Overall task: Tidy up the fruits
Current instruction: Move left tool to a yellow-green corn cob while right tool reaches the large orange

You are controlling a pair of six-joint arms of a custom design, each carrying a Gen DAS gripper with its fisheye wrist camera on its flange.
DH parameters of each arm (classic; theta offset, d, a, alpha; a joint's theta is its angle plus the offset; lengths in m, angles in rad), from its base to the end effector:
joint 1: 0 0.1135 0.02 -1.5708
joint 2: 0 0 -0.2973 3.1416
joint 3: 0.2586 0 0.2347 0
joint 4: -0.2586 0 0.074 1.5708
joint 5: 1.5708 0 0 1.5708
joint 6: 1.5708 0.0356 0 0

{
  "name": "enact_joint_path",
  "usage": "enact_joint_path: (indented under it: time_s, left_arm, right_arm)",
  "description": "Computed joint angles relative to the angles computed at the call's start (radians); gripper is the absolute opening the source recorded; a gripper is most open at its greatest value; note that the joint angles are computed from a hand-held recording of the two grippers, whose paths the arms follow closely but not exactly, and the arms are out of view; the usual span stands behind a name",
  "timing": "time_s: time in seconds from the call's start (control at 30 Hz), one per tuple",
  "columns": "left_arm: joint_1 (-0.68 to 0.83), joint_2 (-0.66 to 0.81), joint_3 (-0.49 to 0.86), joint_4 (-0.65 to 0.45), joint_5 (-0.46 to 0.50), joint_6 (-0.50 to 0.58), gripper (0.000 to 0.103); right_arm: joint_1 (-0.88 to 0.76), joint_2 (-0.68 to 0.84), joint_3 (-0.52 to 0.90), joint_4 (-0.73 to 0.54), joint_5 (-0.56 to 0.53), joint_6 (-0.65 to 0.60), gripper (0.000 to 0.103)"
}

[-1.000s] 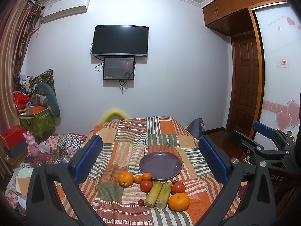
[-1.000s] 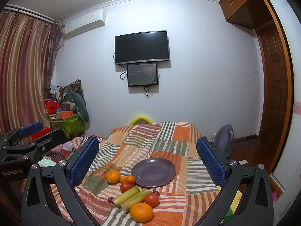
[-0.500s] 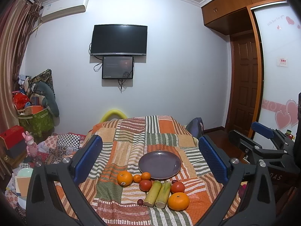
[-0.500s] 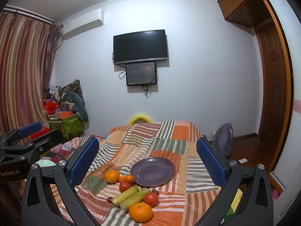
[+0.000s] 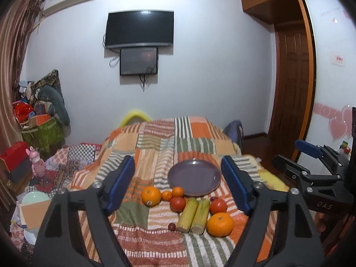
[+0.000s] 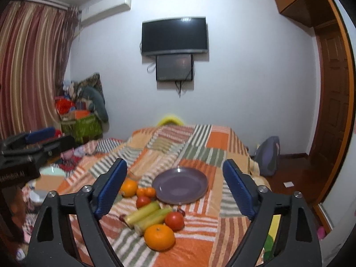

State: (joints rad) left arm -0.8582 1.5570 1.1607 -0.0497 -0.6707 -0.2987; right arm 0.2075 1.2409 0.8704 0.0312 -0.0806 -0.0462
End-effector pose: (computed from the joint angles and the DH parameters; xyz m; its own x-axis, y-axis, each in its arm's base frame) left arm 0.2392 -0.2430 0.3346 -0.3361 0.0364 -0.9411 0.1332 0.9911 -0.0093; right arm 0.2540 0.0564 0.3321 -0.3124 -0.1128 -0.9432 -0.2944 0.9555 -0.0168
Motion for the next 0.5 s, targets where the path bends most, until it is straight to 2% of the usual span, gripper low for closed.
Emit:
enact_joint_path:
  time_s: [0.13, 0.2, 0.37, 0.5]
  left_arm:
    - [0.033, 0.028, 0.002, -0.044, 0.016, 0.004, 0.073]
    - [0.052, 0.043, 0.002, -0.062, 0.039, 0.002, 0.073]
    - [0.115, 0.074, -0.018, -0.068, 0.128, -0.012, 0.073]
    - [0.155, 0.111, -0.023, -0.080, 0.175, -0.011, 0.073]
  right_arm:
    - [-0.031, 0.055, 0.008, -0.050, -0.053, -0.018, 0.071]
    - [-0.045, 0.093, 0.019, -0.085, -0.083, -0.025, 0.061]
    - [-0.073, 0.159, 0.040, -0.154, -0.143, -0.026, 0.055]
    - [-0.086, 0.214, 0.065, -0.195, -0.181, -0.025, 0.055]
